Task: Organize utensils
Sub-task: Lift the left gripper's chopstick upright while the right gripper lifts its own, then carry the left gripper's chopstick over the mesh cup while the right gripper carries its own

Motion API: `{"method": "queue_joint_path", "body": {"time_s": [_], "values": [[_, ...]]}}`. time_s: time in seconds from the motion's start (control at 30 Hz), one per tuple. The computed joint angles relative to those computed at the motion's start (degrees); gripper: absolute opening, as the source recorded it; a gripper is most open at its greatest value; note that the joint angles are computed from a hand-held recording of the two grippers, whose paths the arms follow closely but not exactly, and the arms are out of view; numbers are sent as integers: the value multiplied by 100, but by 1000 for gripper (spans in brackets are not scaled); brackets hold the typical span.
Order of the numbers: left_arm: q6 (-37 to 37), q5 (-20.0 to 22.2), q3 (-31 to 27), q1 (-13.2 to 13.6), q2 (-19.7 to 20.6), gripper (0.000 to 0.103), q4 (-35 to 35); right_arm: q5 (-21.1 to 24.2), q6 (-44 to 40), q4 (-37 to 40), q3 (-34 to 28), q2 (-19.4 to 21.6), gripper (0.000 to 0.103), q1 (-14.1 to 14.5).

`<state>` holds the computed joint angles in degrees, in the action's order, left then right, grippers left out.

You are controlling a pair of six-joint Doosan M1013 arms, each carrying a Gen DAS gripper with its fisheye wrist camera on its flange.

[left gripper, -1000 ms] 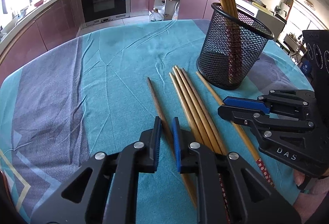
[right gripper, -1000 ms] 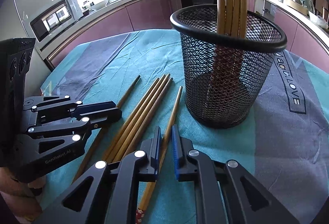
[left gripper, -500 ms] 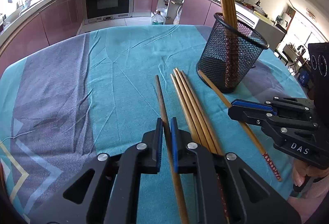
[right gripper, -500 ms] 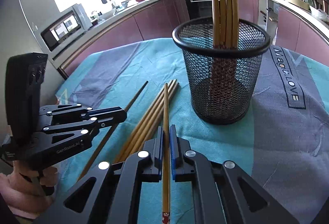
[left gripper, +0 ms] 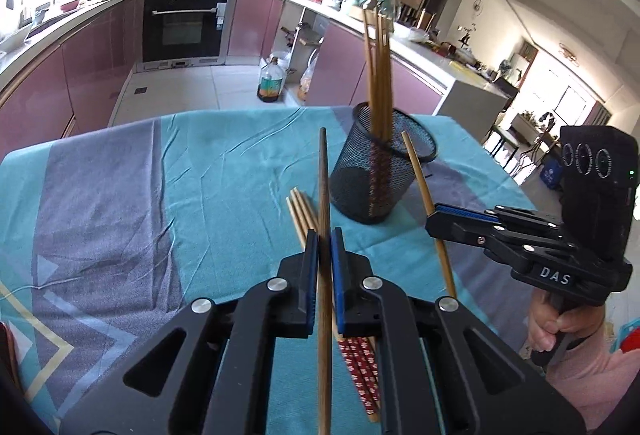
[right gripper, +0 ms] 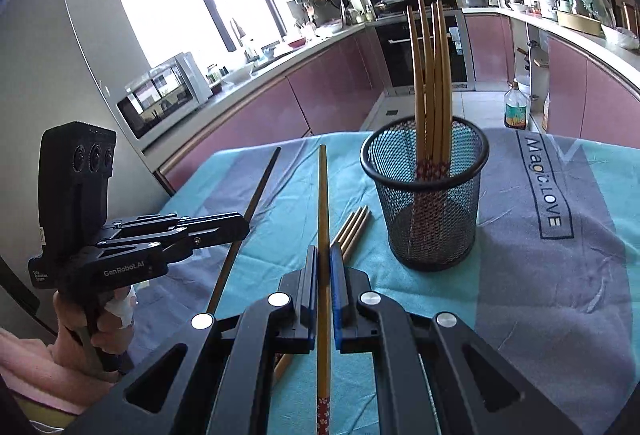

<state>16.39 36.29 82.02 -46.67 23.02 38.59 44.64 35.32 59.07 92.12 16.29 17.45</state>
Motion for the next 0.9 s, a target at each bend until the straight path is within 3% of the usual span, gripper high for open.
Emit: {"method": "queue_joint_path", "body": {"time_s": [0.5,0.73,0.9], "values": [[-891,-519,280,-157,-429,7,999,39,-790,964,153,-198,5,-265],[-1411,-433,282,-241,-539,7,1680,-21,-1071,1265,178,-276,5,-321],[-1399,-390,97,-245,-486,7,1856,-120,-1262,1417,139,-338,5,-343]]}}
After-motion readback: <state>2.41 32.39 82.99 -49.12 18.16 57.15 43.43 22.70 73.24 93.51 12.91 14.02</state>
